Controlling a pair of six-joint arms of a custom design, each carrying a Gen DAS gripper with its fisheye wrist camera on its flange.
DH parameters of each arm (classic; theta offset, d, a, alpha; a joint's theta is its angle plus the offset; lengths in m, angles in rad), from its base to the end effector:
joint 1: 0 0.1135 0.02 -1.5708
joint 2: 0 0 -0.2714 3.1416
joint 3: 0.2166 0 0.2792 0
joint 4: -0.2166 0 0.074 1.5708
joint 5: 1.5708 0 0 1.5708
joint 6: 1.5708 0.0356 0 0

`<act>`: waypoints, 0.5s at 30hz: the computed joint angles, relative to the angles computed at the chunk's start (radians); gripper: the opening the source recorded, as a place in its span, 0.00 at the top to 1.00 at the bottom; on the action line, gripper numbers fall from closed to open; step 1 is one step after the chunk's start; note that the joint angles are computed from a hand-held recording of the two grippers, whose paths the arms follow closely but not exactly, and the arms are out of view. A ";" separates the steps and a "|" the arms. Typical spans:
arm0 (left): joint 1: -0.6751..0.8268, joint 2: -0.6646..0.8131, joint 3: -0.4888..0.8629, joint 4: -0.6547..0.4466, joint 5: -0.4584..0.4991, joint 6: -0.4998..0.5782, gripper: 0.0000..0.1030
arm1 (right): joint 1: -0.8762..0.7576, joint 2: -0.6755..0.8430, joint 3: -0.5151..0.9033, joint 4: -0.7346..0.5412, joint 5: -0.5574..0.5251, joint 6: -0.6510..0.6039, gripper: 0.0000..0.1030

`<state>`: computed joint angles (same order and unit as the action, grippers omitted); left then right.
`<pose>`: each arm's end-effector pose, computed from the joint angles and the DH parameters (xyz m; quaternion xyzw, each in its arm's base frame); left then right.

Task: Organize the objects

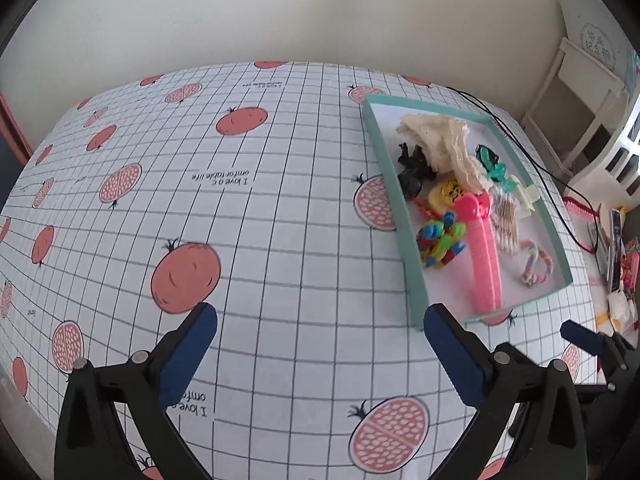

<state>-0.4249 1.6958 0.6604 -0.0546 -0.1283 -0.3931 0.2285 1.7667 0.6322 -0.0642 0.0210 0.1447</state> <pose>0.2707 -0.1175 0.0820 0.0002 0.9694 -0.0374 0.2428 0.2751 0.0632 0.0558 -0.0392 0.9819 0.0242 0.1837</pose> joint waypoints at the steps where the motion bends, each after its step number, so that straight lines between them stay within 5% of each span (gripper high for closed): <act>1: 0.005 -0.004 -0.012 0.008 0.002 0.004 0.00 | 0.001 0.003 -0.001 0.001 0.002 0.000 0.00; 15: 0.095 0.080 -0.127 0.153 0.039 0.090 0.00 | 0.004 0.093 0.009 0.018 0.013 -0.002 0.00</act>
<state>-0.3300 1.7753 0.5334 0.0985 -0.0888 -0.3026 0.2320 1.8593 0.6416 -0.0466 0.0340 0.1426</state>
